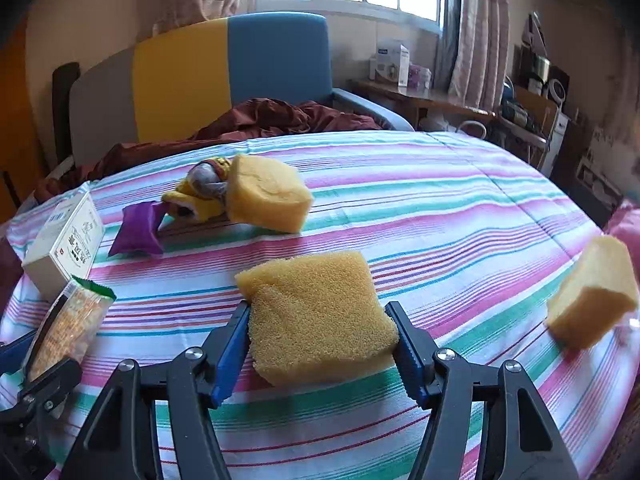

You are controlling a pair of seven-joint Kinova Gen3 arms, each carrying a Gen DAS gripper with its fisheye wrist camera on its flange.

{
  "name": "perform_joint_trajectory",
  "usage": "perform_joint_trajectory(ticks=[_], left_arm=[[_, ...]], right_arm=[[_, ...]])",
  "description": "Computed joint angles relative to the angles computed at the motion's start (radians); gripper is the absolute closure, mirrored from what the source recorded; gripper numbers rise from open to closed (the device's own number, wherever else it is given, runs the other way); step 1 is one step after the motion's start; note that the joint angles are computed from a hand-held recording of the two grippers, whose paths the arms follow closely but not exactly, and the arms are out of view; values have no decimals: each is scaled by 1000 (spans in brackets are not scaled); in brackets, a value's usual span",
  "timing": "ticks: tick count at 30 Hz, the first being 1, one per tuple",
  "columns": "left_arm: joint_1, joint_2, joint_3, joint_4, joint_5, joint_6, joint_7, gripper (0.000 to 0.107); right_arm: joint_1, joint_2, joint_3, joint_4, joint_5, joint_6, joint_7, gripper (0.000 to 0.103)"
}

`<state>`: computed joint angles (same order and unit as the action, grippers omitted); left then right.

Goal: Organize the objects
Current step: 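Carry the cracker packet into the tray and open the left tool while right carries sponge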

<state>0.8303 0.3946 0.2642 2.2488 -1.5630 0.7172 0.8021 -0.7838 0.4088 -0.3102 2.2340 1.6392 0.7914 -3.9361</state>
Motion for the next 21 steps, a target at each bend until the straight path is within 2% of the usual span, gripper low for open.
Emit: perform_joint_trajectory(ticks=[7, 15, 21], left_arm=[[-18, -26, 25, 61, -61, -18, 115, 61], [4, -136, 73, 139, -38, -9, 185, 61], [48, -234, 119, 179, 26, 67, 152, 61]], right_arm=[[-88, 19, -9, -19, -43, 77, 73, 37], [-144, 33, -2, -38, -84, 98, 112, 37], [-172, 39, 8, -49, -111, 115, 134, 37]])
